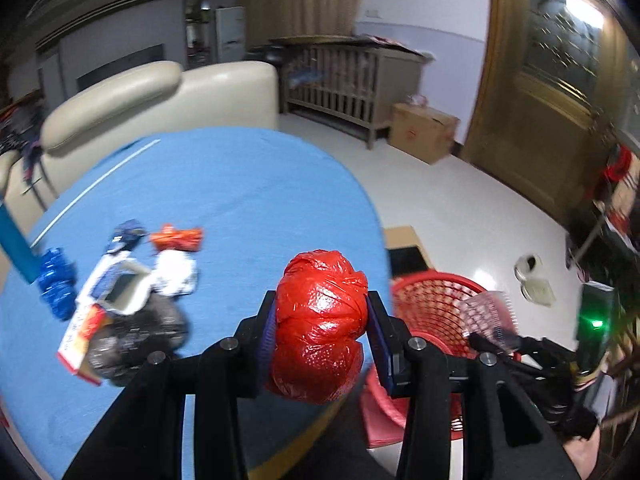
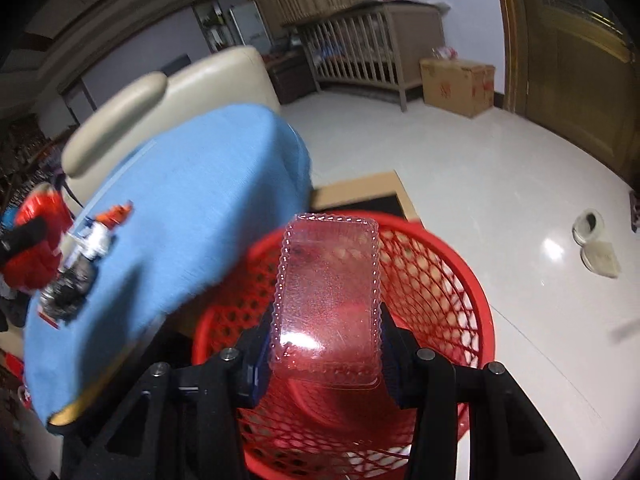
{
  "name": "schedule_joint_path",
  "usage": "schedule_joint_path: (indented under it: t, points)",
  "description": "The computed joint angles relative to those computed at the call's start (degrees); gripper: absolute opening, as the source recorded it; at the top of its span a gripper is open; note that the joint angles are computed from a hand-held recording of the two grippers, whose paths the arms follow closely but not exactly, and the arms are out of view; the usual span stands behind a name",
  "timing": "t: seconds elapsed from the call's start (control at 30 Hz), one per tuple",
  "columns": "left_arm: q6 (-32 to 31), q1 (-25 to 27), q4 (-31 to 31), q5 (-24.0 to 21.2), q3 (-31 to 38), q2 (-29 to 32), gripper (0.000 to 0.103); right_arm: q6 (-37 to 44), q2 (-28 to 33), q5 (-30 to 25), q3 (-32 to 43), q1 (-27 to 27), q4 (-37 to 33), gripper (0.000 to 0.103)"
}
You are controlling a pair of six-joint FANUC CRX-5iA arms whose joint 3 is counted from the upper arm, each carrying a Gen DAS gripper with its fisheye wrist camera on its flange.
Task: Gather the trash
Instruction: 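Drop the clear container into the red basket while the left tool drops the red bag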
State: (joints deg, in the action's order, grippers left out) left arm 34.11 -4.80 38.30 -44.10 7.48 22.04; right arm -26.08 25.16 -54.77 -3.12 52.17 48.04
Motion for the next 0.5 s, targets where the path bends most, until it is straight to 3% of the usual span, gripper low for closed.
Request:
schedule_joint_path:
  t: [0.2,0.27,0.3,0.5]
  points:
    - [1.1,-2.9,-3.0,-1.7,1.4,1.5,0.044,2.7,-0.8,3.1,-1.9,-0.8,-5.4,0.054]
    - [1.6,-3.5,-3.9,-2.4,2.0,2.0,0.044,2.0,-1.2,3.4,-2.7,-0.8,-5.8,0.065]
    - [1.7,-3.7,-4.2,-2.8,2.0,2.0,0.044,1.0,-1.5,3.2,-3.2,-0.8,-5.1,0.072]
    - [2.0,-5.4,-6.3,-5.2,4.1,3.8,0.044,-11.9,-5.7,0.5,-10.0,-0.1,2.6,0.073]
